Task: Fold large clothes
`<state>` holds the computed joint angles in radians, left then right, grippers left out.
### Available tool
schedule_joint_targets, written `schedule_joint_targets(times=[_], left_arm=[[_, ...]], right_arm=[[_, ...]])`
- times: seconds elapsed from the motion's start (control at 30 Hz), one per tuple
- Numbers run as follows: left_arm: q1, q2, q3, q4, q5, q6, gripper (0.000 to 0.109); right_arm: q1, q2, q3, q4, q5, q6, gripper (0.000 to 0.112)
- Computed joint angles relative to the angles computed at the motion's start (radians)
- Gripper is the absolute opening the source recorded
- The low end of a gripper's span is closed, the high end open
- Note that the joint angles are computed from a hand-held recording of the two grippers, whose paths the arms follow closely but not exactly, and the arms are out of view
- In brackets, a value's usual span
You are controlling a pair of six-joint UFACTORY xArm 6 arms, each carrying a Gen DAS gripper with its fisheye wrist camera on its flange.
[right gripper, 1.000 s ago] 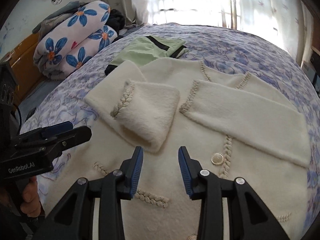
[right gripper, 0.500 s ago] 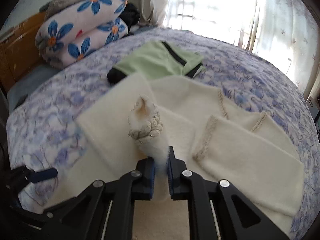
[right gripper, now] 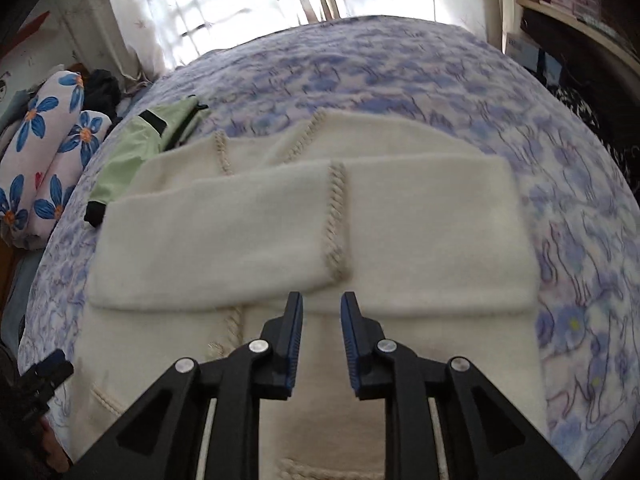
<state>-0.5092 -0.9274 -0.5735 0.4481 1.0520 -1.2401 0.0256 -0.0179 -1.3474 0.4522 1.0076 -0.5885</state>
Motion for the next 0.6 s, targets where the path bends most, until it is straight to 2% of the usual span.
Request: schedule_joint_targets(times=[0.1, 0.2, 0.3, 0.43, 0.6], left_arm=[[0.147, 0.051, -0.012, -0.098, -0.084, 0.170, 0.074], [0.301, 0.142, -0.047, -0.209, -0.148, 0.340, 0.074], [0.428, 0.250, -0.092, -0.286, -0.203, 0.455, 0.074], [0.523, 0.389, -0.162, -0.306, -0.218, 0.516, 0.074], [0.585, 0.506, -0.207, -0.437, -0.267, 0.620, 0.074]], right_arm=[[-0.042, 0.034, -0.033, 0.050, 0.043, -0.006, 0.021], [-0.055, 0.101, -0.109, 0.105, 0.057, 0.003, 0.030], [-0.045, 0.212, -0.236, 0.149, 0.098, 0.026, 0.031], [-0.013, 0.381, -0.435, 0.168, 0.169, 0.086, 0.032], [0.028, 0.544, -0.618, 0.160, 0.207, 0.144, 0.032]])
